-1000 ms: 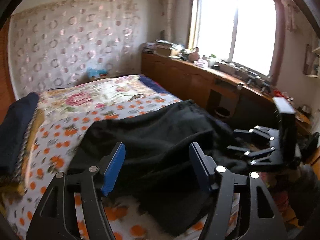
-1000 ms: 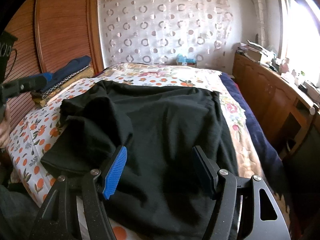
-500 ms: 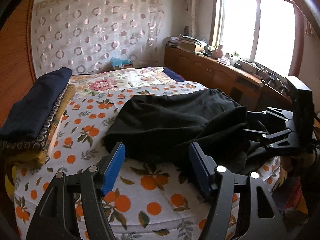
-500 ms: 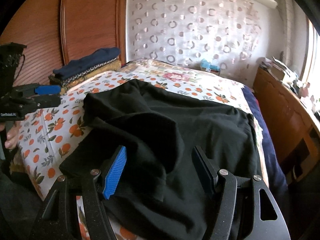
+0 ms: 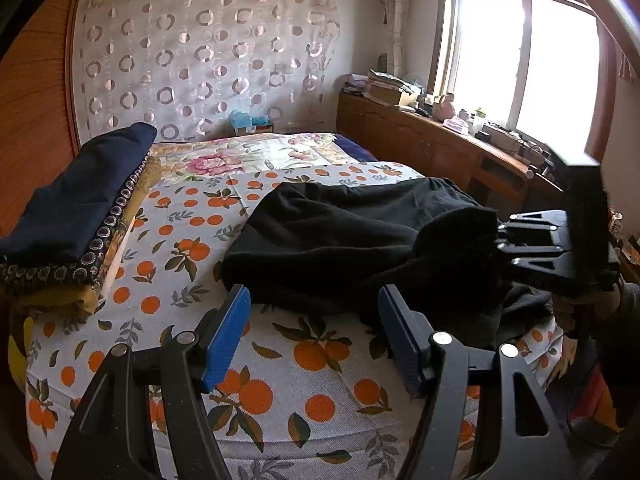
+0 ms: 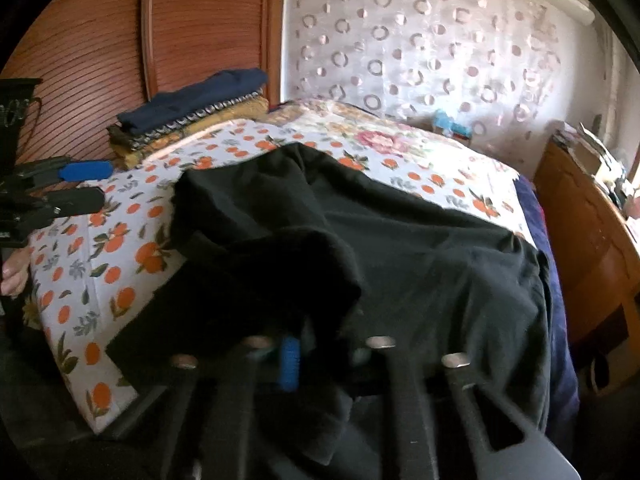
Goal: Fold small clothes
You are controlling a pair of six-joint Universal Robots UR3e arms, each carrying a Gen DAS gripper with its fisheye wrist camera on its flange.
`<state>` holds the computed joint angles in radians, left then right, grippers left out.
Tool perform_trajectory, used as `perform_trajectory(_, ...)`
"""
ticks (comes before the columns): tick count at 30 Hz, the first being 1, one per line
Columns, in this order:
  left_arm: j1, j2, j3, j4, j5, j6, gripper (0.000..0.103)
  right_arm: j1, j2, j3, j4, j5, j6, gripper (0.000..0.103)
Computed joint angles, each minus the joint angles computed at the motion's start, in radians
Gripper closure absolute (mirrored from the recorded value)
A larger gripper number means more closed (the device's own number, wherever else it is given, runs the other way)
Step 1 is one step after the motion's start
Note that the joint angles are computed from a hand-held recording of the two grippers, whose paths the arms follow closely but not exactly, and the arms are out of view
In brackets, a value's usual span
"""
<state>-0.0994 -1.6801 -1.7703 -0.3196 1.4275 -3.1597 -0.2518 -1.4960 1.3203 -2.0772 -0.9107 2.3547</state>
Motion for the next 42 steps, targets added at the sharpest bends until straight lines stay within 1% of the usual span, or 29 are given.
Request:
perform_trajectory(3, -0.003, 0.002, 0.001, 0.002, 0.006, -0.001, 0.035, -0.059, -0.066, 0.047, 0.015, 0.116, -0.012, 0.094)
perform_trajectory(6, -0.004, 0.002, 0.000, 0.009, 0.008, -0.004, 0.035, -0.116, -0.149, 0.101, -0.011, 0.169, 0.019, 0.094)
perform_trajectory(8, -0.005, 0.004, -0.001, 0.013, 0.008, -0.006, 0.035, -0.174, -0.199, 0.125, 0.000, 0.241, 0.035, 0.094)
perform_trajectory(11, -0.007, 0.003, 0.004, 0.011, 0.007, -0.004, 0.035, -0.263, -0.272, 0.156, 0.029, 0.320, 0.054, 0.094)
perform_trajectory(12, -0.008, 0.003, 0.006, 0.011, 0.005, -0.004, 0.035, -0.297, -0.292, 0.152, 0.078, 0.350, 0.030, 0.094)
perform_trajectory(15, -0.015, 0.001, 0.009, 0.010, 0.007, -0.002, 0.035, -0.395, -0.378, 0.197, 0.156, 0.397, -0.033, 0.094)
perform_trajectory(16, -0.018, 0.001, 0.011, 0.010, 0.007, -0.001, 0.035, -0.439, -0.411, 0.208, 0.219, 0.414, -0.079, 0.094)
perform_trajectory(19, -0.026, -0.005, 0.022, 0.005, 0.007, 0.000, 0.035, -0.527, -0.464, 0.249, 0.310, 0.401, -0.152, 0.094)
perform_trajectory(22, -0.034, -0.012, 0.031, 0.006, 0.009, -0.001, 0.035, -0.561, -0.482, 0.337, 0.269, 0.305, -0.149, 0.094)
perform_trajectory(24, -0.037, -0.015, 0.036, 0.006, 0.011, -0.001, 0.035, -0.585, -0.486, 0.387, 0.270, 0.253, -0.168, 0.094)
perform_trajectory(26, -0.043, -0.020, 0.040, 0.006, 0.015, -0.003, 0.035, -0.604, -0.502, 0.436, 0.263, 0.221, -0.177, 0.094)
perform_trajectory(29, -0.051, -0.027, 0.047, 0.007, 0.022, -0.006, 0.035, -0.613, -0.506, 0.458, 0.304, 0.191, -0.201, 0.094)
perform_trajectory(31, -0.054, -0.030, 0.047, 0.013, 0.022, -0.010, 0.035, -0.618, -0.529, 0.469, 0.321, 0.177, -0.214, 0.087)
perform_trajectory(32, -0.060, -0.034, 0.050, 0.014, 0.027, -0.013, 0.035, -0.623, -0.540, 0.471, 0.325, 0.171, -0.218, 0.085)
perform_trajectory(33, -0.061, -0.035, 0.051, 0.014, 0.029, -0.013, 0.035, -0.651, -0.564, 0.469, 0.374, 0.175, -0.254, 0.081)
perform_trajectory(34, -0.061, -0.034, 0.051, 0.014, 0.029, -0.012, 0.035, -0.666, -0.578, 0.465, 0.395, 0.172, -0.264, 0.073)
perform_trajectory(35, -0.062, -0.035, 0.051, 0.014, 0.030, -0.013, 0.035, -0.660, -0.573, 0.453, 0.383, 0.166, -0.248, 0.069)
perform_trajectory(36, -0.063, -0.037, 0.052, 0.015, 0.031, -0.013, 0.035, -0.674, -0.579, 0.438, 0.403, 0.170, -0.257, 0.060)
perform_trajectory(37, -0.062, -0.034, 0.051, 0.014, 0.030, -0.014, 0.035, -0.682, -0.589, 0.429, 0.418, 0.178, -0.264, 0.057)
perform_trajectory(38, -0.064, -0.036, 0.051, 0.015, 0.031, -0.014, 0.035, -0.689, -0.585, 0.399, 0.442, 0.187, -0.270, 0.057)
perform_trajectory(40, -0.064, -0.035, 0.050, 0.017, 0.033, -0.015, 0.035, -0.752, -0.632, 0.372, 0.560, 0.232, -0.354, 0.054)
perform_trajectory(42, -0.065, -0.034, 0.047, 0.020, 0.033, -0.016, 0.035, -0.825, -0.662, 0.308, 0.722, 0.289, -0.466, 0.051)
